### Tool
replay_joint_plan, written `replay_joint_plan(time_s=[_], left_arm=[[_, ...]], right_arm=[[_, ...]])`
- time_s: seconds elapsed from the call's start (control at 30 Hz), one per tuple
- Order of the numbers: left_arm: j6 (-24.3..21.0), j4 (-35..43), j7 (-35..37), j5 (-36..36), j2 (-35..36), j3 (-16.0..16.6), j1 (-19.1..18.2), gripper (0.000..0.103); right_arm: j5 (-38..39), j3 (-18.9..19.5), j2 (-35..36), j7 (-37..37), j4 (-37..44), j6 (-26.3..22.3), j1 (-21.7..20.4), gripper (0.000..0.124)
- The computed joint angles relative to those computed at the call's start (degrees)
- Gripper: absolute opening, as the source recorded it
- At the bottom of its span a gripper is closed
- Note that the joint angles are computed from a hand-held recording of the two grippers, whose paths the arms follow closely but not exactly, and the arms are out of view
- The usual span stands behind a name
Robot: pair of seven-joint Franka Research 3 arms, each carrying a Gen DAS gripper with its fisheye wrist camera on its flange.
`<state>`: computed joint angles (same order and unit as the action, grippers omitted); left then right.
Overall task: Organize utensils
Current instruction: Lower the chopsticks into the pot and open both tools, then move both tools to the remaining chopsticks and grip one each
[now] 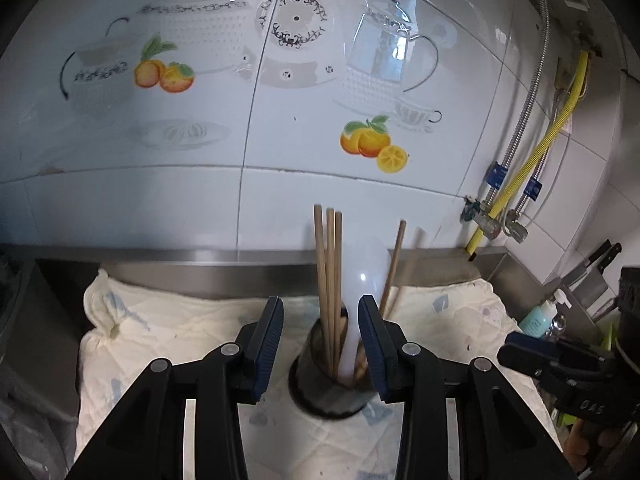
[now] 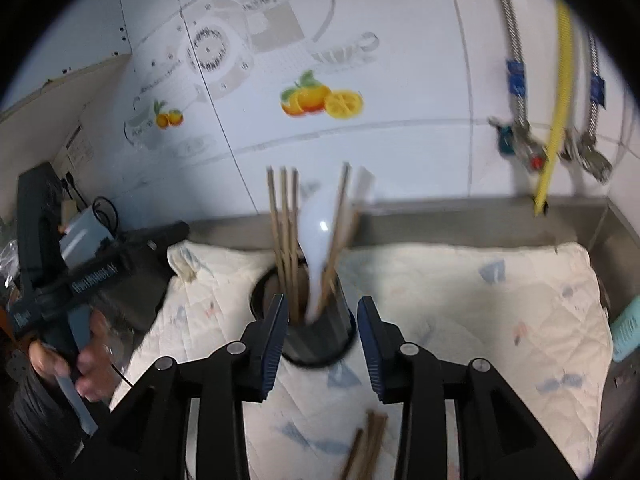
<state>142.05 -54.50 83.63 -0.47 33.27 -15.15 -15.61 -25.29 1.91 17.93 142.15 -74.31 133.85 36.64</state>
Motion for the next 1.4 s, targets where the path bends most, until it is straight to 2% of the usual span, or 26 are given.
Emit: replay_joint_plan(time_s=[0.2,0.27,0.53,0.77,1.1,1.13,1.23,1.4], left_arm=[[4.31,-15.59,-1.58,0.64,-9.94,0.00,0.89,0.042],[5.50,-19.44,-1.66,-0.10,-12.30,-0.57,1.39,0.042],[6.64,-28.71,-0.96,-2.09,-17.79,-1.57,1.71,0.042],[4.89,-30.66,1.24,-4.97,-18.43,-2.04,1.96,0.042],[1.84,-30.55,3.86,-7.37,-17.45,-2.12,2.21,0.042],[1.53,-30.52,4.04,-7.42,-17.32,-2.15,2.15,0.042],[0.38,-30.25,4.45,-7.87,-16.73,-2.35,1.98,0.042],[-1.38,-29.31,5.05,-8.86,-15.32,-2.98,1.55,0.042]], right_arm=[[5.36,2.30,-6.84,0.03,-13.24,2.01,-2.45,0.038],[8.31,3.34,-8.25,-0.78,-16.64,3.17,-3.61,0.033],[14.40,5.02,-7.49,-2.50,-20.50,4.08,-5.00,0.028],[17.00,4.34,-6.14,-1.34,-21.80,5.50,-5.21,0.021],[25.29,4.54,-5.14,-2.90,-24.62,10.81,-6.55,0.020],[24.82,4.23,-5.44,-2.06,-25.27,11.75,-6.29,0.016],[24.18,3.94,-6.15,-1.05,-26.27,12.63,-6.14,0.015],[19.93,3.40,-7.36,1.36,-26.51,10.59,-5.61,0.011]])
